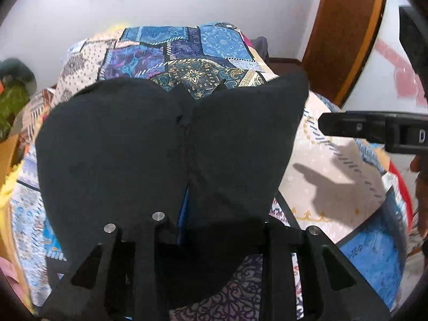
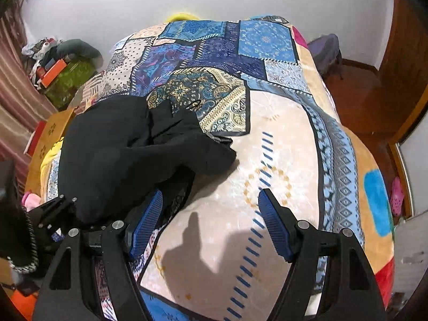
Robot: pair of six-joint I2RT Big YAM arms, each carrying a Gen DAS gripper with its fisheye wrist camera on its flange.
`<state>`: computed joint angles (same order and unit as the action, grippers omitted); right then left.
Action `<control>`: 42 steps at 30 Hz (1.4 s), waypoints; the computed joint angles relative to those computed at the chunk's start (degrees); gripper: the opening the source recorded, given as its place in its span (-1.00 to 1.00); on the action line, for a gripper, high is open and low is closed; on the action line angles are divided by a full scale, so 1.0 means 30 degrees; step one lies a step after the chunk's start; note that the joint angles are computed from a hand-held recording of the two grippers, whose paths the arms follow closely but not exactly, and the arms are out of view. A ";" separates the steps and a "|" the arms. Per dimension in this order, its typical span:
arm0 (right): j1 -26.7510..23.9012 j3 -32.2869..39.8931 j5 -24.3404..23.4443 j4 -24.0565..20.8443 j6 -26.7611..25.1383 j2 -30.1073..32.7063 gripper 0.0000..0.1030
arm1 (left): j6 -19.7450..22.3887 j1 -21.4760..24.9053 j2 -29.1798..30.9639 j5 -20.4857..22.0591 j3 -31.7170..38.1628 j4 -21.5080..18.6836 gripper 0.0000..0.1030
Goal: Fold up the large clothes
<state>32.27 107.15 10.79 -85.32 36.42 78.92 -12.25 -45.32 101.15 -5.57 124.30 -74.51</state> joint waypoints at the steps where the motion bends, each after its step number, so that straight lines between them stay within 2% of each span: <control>1: 0.0144 0.0031 0.0049 -0.0117 0.0094 -0.0175 0.37 | 0.0251 0.0022 0.0027 0.0030 0.0210 -0.0326 -0.35; 3: 0.0193 -0.0009 0.0058 -0.0014 -0.0014 -0.0366 0.37 | 0.0533 0.0056 -0.0065 0.0442 0.0364 -0.0726 -0.06; 5: 0.0555 0.0480 0.0329 -0.0156 0.0008 -0.0395 0.37 | 0.0838 -0.0120 -0.0167 0.0579 0.0484 -0.1000 0.13; 6: 0.0676 0.0759 0.0419 -0.0147 -0.0035 -0.0343 0.37 | 0.0935 -0.0322 -0.0131 0.0345 0.0687 -0.1222 0.16; 9: 0.1140 0.1274 0.0664 -0.0080 -0.0070 -0.0262 0.37 | 0.1235 -0.0584 -0.0328 -0.0478 0.0745 -0.1514 0.16; 17: 0.2208 0.3728 0.1208 0.0052 -0.1131 0.1284 0.38 | -0.0067 0.0811 -0.2440 0.1684 -0.0516 -0.0574 0.16; 19: 0.2295 0.3983 0.1083 0.0278 -0.1223 0.1612 0.37 | -0.0162 0.1137 -0.2960 0.1332 -0.0841 -0.0152 0.17; 22: 0.2397 0.4416 0.0712 0.0538 -0.1377 0.2186 0.37 | -0.0510 0.1794 -0.3508 0.0808 -0.1316 0.0396 0.31; 25: 0.2451 0.4779 0.0412 0.0661 -0.1455 0.2768 0.38 | -0.1238 0.2426 -0.3267 0.0469 -0.1263 0.0050 0.32; 28: 0.2379 0.4591 0.0079 0.0994 -0.1188 0.2990 0.38 | -0.2405 0.3028 -0.2971 0.1332 -0.1673 -0.0127 0.32; 31: 0.2136 0.4023 0.0073 0.1126 -0.1049 0.2945 0.38 | -0.2758 0.3052 -0.2731 0.2213 -0.2520 -0.0063 0.32; 33: 0.1836 0.3413 0.0062 0.0756 -0.0872 0.2861 0.38 | -0.2609 0.2724 -0.2924 0.1305 -0.3290 0.0705 0.40; 37: 0.1288 0.1461 -0.0693 0.0692 -0.0569 0.2165 0.38 | -0.1964 0.1988 -0.3172 -0.0424 -0.4139 0.1510 0.43; 42: 0.1286 -0.0060 -0.1118 0.0814 -0.0336 0.1458 0.43 | -0.1268 0.1651 -0.3244 -0.1174 -0.4583 0.1822 0.47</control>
<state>36.13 106.97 7.44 -82.88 35.41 83.29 -16.05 -40.36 91.41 -9.09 110.55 -69.04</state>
